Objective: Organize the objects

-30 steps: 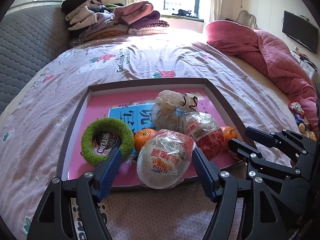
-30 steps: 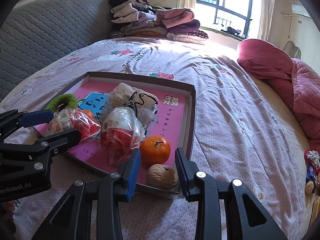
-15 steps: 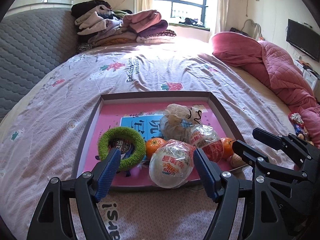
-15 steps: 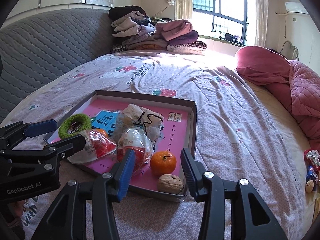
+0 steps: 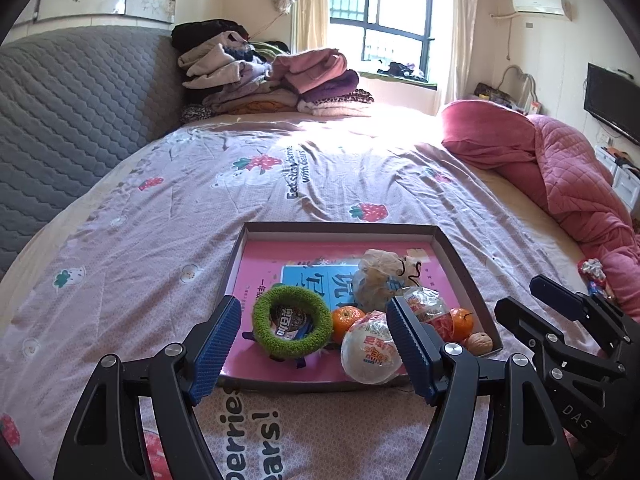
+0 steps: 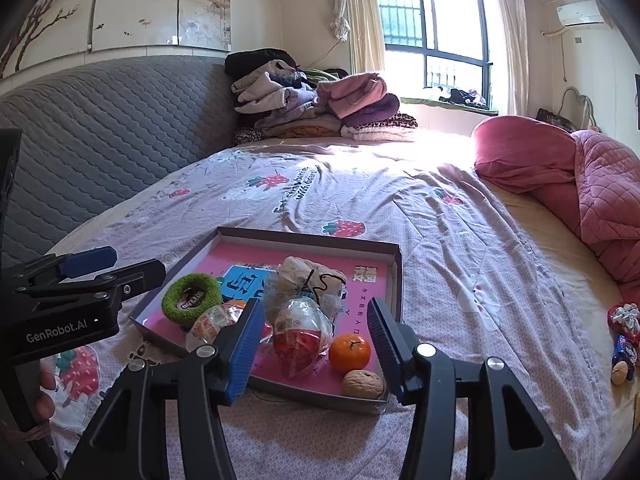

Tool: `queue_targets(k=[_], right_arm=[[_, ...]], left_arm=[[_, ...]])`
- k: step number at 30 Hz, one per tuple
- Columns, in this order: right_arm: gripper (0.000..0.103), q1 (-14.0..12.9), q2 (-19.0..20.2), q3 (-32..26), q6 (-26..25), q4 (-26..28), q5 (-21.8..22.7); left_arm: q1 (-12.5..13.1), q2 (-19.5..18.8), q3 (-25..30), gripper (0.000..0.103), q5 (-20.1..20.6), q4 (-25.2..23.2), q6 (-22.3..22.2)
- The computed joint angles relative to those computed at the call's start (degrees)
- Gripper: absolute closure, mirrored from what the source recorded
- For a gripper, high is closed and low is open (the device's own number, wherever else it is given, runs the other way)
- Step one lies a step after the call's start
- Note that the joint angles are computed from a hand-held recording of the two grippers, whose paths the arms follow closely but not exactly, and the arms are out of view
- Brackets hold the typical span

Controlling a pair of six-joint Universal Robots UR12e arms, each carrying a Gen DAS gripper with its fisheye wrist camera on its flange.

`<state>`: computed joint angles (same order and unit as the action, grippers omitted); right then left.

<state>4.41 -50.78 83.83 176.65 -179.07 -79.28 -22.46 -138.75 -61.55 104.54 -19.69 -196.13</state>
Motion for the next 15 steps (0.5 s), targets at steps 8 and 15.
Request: queue_targets(k=[8, 15], right_arm=[[0.047, -0.16, -1.59, 1.93, 2.47, -2.16, 0.69], [0.045, 0.47, -3.3, 4.37, 2.09, -4.83, -0.13]], left_arm=[[-0.38, 2.17, -3.18, 0.027, 0.62, 1.49, 0.48], [-0.45, 4.18, -6.2, 0.027, 1.57, 2.06, -0.27]])
